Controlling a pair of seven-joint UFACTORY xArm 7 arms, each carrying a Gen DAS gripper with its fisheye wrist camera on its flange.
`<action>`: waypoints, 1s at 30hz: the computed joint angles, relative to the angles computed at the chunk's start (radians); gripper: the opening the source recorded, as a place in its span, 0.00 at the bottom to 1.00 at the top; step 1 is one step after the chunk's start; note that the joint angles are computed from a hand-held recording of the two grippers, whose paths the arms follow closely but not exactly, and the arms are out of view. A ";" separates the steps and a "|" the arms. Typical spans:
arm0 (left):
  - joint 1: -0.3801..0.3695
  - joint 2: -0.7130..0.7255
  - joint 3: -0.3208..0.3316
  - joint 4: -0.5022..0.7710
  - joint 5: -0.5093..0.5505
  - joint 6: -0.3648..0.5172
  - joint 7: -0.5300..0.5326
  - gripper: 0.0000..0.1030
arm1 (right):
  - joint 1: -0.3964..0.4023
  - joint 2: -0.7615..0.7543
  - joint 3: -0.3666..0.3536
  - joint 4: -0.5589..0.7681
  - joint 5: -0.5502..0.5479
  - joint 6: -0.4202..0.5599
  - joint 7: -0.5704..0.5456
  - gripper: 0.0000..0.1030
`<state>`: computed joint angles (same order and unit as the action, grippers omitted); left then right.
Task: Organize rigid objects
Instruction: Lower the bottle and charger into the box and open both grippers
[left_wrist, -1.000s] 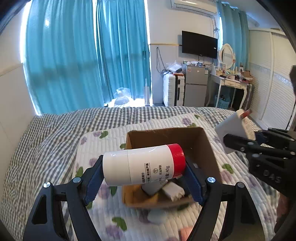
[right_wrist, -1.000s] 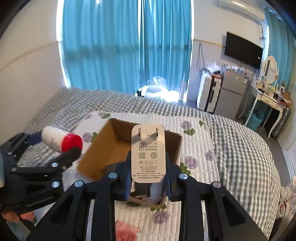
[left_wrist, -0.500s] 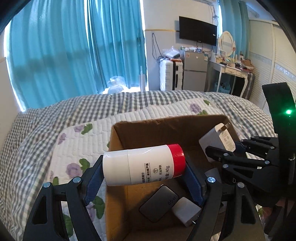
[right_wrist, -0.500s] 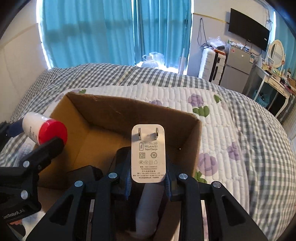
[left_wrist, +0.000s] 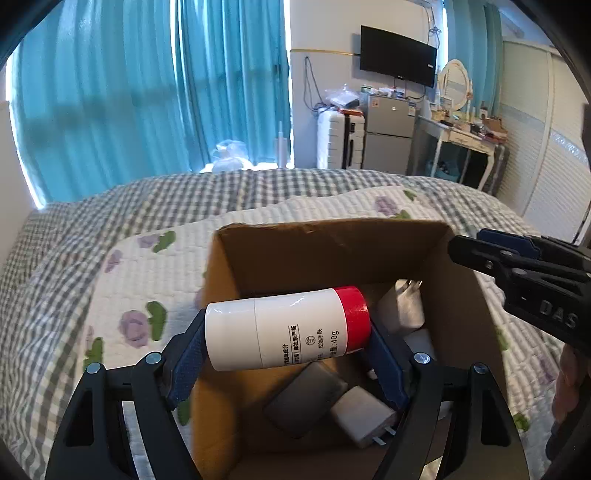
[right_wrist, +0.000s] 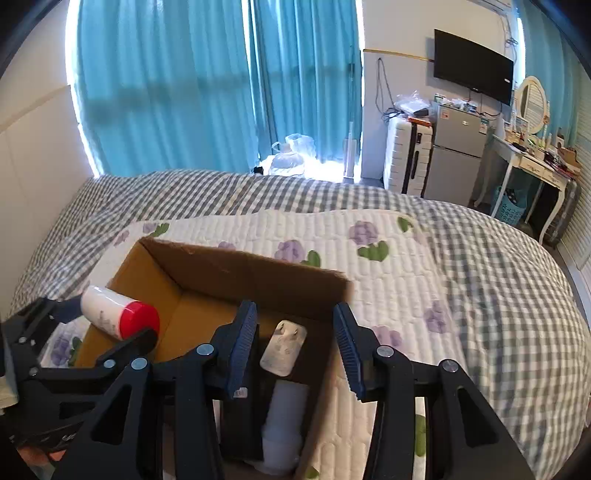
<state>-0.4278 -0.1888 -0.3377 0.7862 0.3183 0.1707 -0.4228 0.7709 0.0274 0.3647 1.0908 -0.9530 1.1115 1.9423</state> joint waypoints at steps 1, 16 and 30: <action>-0.007 0.013 0.001 0.015 -0.009 0.005 0.005 0.78 | 0.000 -0.013 0.000 -0.006 0.011 0.001 -0.005 0.42; -0.091 0.197 0.057 0.191 0.111 0.118 -0.113 0.81 | -0.049 -0.109 0.040 -0.143 0.037 -0.063 0.022 0.57; -0.115 -0.282 0.059 -0.024 -0.134 0.177 0.066 0.97 | 0.098 -0.034 0.160 0.177 0.147 0.419 -0.075 0.64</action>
